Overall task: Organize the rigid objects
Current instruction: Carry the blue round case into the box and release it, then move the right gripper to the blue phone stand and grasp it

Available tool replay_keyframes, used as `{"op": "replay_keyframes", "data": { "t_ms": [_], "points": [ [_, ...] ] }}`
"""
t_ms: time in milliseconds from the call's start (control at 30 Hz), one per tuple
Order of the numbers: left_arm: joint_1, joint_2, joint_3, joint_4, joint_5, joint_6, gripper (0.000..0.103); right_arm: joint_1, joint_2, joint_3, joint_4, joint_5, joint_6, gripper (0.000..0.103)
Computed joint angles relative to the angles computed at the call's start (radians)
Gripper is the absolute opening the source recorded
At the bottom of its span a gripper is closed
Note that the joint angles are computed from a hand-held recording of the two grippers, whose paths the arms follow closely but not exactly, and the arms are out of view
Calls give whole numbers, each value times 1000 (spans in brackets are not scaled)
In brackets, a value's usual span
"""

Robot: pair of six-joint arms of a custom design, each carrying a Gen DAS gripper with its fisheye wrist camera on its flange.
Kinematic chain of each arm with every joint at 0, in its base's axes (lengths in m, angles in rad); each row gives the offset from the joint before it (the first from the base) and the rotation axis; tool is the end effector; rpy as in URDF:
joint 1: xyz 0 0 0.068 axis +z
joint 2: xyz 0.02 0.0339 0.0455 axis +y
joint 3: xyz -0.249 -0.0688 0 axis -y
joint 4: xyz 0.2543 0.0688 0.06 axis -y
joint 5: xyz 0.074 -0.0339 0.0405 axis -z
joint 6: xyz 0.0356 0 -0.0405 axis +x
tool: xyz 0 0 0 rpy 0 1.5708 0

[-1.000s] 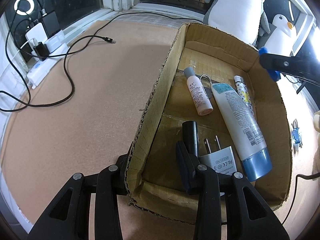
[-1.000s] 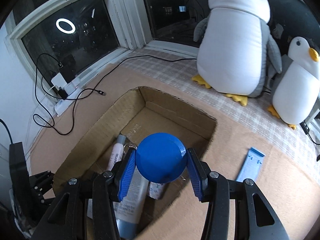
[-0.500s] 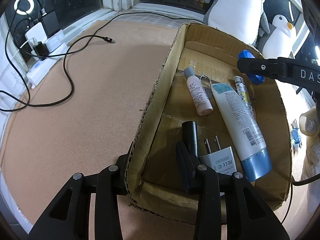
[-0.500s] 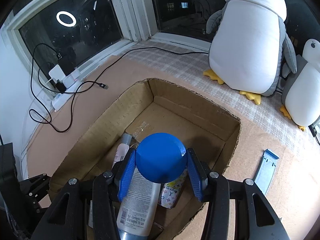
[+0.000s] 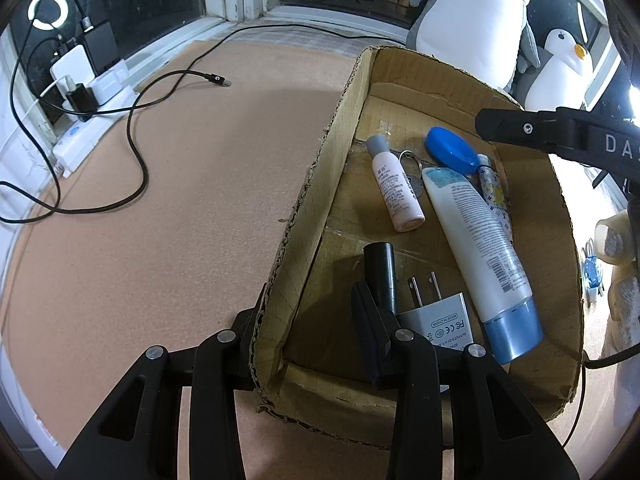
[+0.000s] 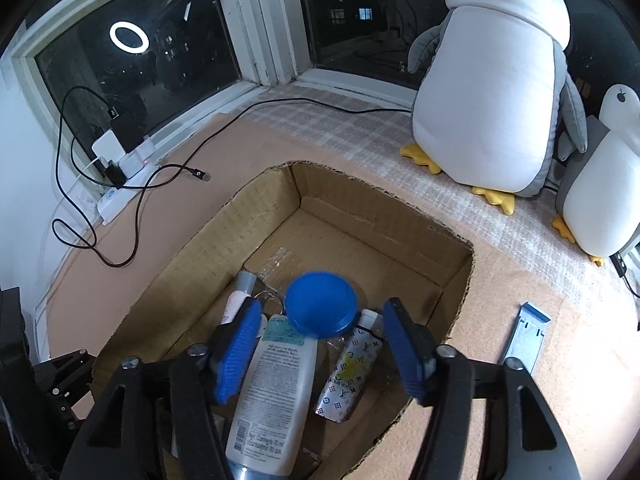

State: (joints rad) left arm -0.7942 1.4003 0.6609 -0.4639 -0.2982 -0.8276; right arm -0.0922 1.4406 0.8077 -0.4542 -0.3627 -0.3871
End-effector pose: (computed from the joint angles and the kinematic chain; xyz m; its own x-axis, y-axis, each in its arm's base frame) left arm 0.1791 -0.1674 0.1310 -0.8901 -0.0983 -0.4450 -0.0703 0.9944 -0.0790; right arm 0.2781 -0.0130 0.1634 -0.7868 -0.2817 -0.5492 -0.4052 0.9069 0.1153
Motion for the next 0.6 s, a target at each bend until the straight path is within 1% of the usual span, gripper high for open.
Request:
{"op": "replay_keyframes", "data": {
  "t_ms": [67, 600],
  "points": [
    [0, 0, 0, 0, 0, 0, 36, -4, -4, -1, 2, 0, 0, 67],
    [1, 0, 0, 0, 1, 1, 36, -42, -29, 10, -20, 0, -12, 68]
  ]
}}
